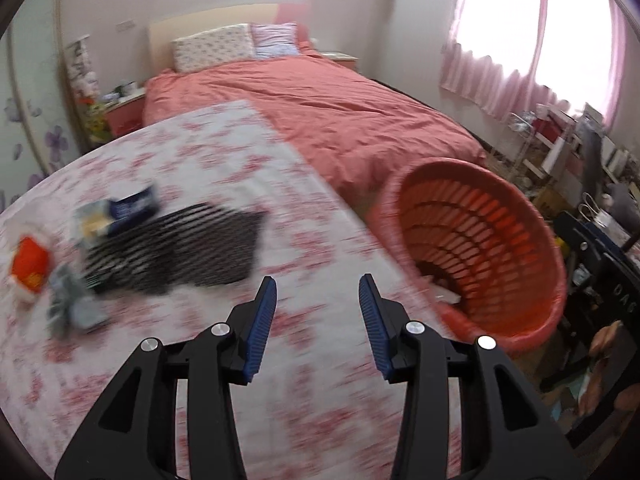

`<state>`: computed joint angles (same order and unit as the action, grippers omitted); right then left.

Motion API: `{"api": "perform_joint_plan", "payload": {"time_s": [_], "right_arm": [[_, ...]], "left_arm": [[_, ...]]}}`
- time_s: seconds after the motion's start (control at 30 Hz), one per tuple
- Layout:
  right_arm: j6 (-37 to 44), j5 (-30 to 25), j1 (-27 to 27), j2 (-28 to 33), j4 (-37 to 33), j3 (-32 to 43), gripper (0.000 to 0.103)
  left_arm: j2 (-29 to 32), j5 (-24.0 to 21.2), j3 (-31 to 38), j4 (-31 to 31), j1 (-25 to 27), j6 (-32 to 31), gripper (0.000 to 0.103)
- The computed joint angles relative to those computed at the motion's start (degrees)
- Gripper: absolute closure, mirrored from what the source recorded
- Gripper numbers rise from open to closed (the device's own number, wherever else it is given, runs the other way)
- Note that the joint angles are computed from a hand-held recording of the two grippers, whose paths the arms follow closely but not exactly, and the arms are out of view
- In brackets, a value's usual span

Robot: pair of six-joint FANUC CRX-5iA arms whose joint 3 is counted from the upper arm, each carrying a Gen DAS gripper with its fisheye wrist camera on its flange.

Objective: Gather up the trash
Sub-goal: 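Move both open tools back over the bed and grasp the grey sock with the left tool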

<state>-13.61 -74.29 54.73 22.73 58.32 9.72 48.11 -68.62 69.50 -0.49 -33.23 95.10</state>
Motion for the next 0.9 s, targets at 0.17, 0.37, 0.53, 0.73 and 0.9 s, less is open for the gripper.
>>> {"api": "perform_joint_plan", "payload": {"time_s": [0.17,0.37,0.53,0.73,0.9], "right_arm": [[4.98,2.03,0.66,4.22,-0.56,6.75,0.027],[10.99,3.80,1.22,10.11,-2.52,16.38,0.027],[15.60,4.02,1.76,15.84,-4.34,25.47,0.027],[19.95,3.72,2.05,21.14,-7.13,34.04,0.027],[23.45,2.68,2.09,23.65,-8.91,38.24,0.027]], "left_arm": [[-7.59,4.83,-12.04,-2.40,2.55,2.88,0.059],[-13.32,7.87,-20.75,-4.71,6.25,6.88,0.058],[-15.72,9.75,-25.07,-4.43,9.26,8.77,0.058],[-13.22,8.43,-22.49,-3.44,10.67,8.91,0.058],[-10.78,6.96,-19.53,-1.55,11.45,8.91,0.058]]}}
